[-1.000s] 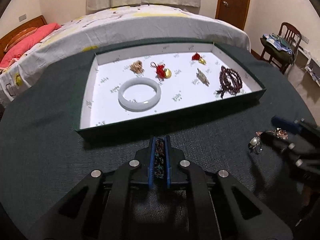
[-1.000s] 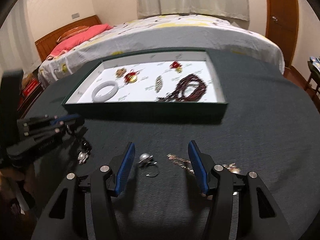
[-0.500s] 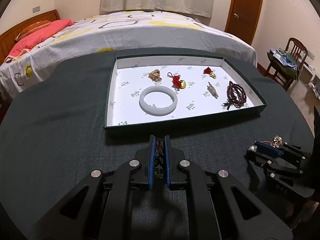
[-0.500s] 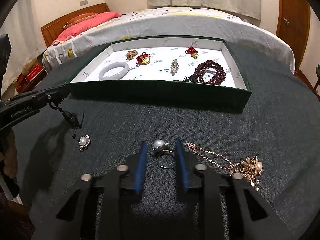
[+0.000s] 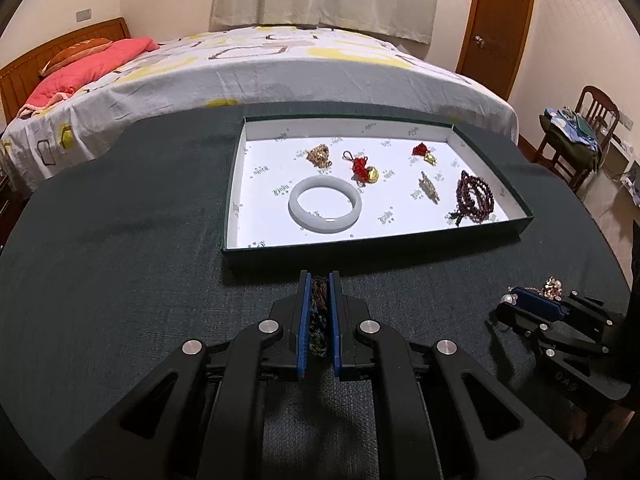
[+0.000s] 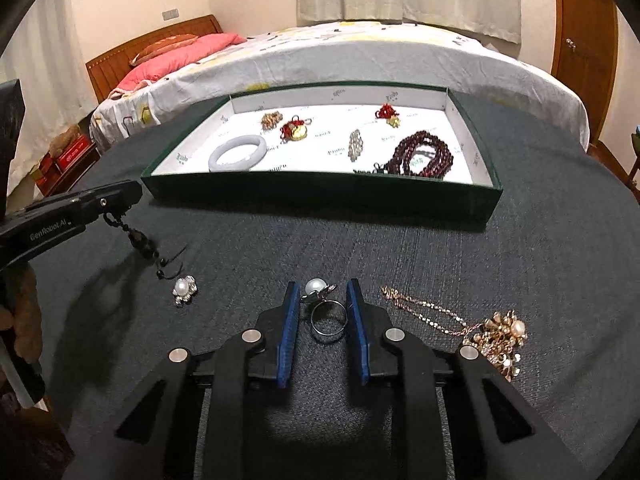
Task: Organize jewelry
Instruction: 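Carry the black cord pendant and pearl ring into the box and open both tools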
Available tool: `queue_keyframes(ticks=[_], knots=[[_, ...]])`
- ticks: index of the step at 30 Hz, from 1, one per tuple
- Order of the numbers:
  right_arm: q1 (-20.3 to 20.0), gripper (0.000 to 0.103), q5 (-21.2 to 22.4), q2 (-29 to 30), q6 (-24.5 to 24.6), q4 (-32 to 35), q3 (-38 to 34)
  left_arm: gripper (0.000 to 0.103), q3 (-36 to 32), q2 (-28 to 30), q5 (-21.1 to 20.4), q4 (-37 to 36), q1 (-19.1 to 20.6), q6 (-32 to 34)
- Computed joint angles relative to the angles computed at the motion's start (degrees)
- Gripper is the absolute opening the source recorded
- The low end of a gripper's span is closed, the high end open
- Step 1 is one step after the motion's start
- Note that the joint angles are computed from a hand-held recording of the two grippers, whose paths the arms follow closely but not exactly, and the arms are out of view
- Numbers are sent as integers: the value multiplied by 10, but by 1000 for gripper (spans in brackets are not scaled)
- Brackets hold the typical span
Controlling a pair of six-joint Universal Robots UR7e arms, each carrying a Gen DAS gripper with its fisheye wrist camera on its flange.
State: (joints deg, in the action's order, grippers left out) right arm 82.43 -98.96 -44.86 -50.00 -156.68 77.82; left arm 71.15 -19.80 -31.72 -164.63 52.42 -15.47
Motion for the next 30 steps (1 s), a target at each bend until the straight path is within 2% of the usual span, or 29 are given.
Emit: queue_keyframes(ticks=[9,17,25,30], knots=[[8,25,30,-16,1,-12,9,9,7,-6,15,-30,-15,18],[16,25,59,-26,10,-22,4,9,-7,-3,22,-79,-30,67],[26,25,84,-12,20,-20,-32,9,-73,24,15,-110,-34,146],[35,25,91,16,25,-16,-79,9,-151,57,7,-111,-25,205]])
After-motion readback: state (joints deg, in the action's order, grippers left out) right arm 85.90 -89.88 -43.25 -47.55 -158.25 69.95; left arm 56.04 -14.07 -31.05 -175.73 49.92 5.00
